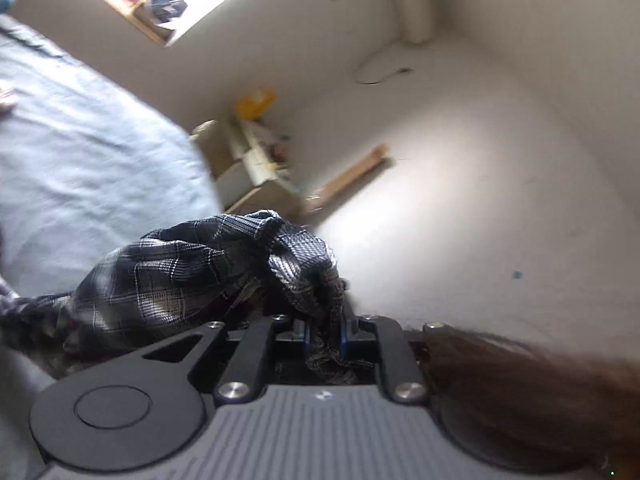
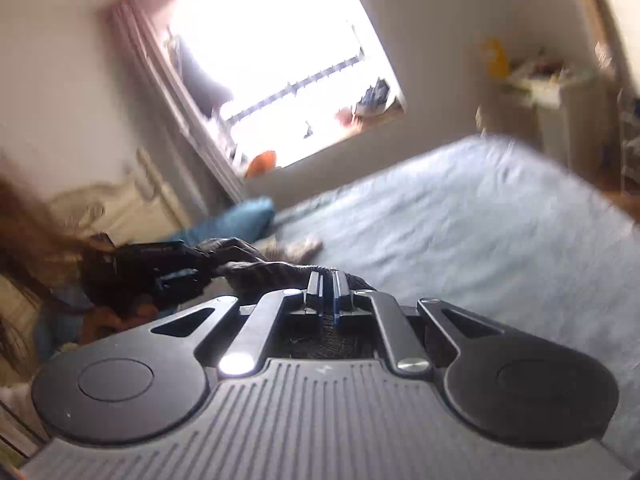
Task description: Fold clothes
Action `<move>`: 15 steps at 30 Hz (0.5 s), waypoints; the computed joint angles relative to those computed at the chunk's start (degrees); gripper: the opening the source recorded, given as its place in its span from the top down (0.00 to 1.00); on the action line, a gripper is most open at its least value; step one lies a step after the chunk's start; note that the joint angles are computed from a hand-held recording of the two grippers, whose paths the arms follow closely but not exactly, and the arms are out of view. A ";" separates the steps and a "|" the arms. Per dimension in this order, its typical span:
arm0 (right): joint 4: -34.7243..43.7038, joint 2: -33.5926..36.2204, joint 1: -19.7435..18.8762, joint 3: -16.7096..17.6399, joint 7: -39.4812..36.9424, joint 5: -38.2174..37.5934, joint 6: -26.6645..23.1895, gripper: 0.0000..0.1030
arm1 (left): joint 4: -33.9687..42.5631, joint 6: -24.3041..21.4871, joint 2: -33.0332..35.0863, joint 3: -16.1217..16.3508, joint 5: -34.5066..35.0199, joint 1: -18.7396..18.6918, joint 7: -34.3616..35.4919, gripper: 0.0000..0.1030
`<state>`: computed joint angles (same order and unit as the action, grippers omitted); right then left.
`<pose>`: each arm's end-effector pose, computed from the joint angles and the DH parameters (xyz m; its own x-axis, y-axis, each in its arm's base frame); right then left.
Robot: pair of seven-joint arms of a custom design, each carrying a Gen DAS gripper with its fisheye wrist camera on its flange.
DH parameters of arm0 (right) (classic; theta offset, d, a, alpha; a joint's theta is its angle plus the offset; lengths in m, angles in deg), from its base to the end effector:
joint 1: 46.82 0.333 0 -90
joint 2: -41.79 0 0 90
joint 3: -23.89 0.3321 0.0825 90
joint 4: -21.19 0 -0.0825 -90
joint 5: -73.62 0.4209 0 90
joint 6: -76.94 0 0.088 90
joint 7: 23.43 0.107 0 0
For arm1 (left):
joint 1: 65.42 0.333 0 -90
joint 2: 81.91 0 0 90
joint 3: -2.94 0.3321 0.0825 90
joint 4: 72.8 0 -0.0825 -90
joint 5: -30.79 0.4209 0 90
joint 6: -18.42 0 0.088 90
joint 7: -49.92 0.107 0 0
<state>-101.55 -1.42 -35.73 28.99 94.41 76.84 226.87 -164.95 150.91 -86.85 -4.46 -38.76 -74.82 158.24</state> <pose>0.3434 0.1211 0.8346 0.0833 -0.8968 -0.4346 -0.4105 0.3665 -0.8349 0.5751 -0.1975 0.7731 -0.4148 -0.4384 0.7973 -0.7856 -0.2696 -0.5569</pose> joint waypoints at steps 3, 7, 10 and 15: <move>3.34 -2.24 -3.48 3.98 2.20 -3.79 -2.56 0.97 | -2.24 -1.47 -1.08 0.70 -1.59 0.35 1.82 0.87; 3.35 -1.36 -0.48 6.53 1.80 -4.55 -7.62 0.97 | -11.81 -4.16 -2.91 2.69 6.48 3.00 -1.87 0.87; -2.67 2.02 5.72 6.19 3.27 0.70 -6.40 0.97 | -19.20 -4.70 -2.24 3.65 16.86 5.87 -6.64 0.87; -11.63 13.45 18.51 2.36 0.58 13.12 0.89 1.00 | -28.13 -1.34 3.23 4.54 36.05 10.91 -15.10 0.83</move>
<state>-113.18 12.03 -17.22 31.35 94.98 89.96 227.76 -193.09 149.57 -83.62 0.08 -2.71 -63.91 143.15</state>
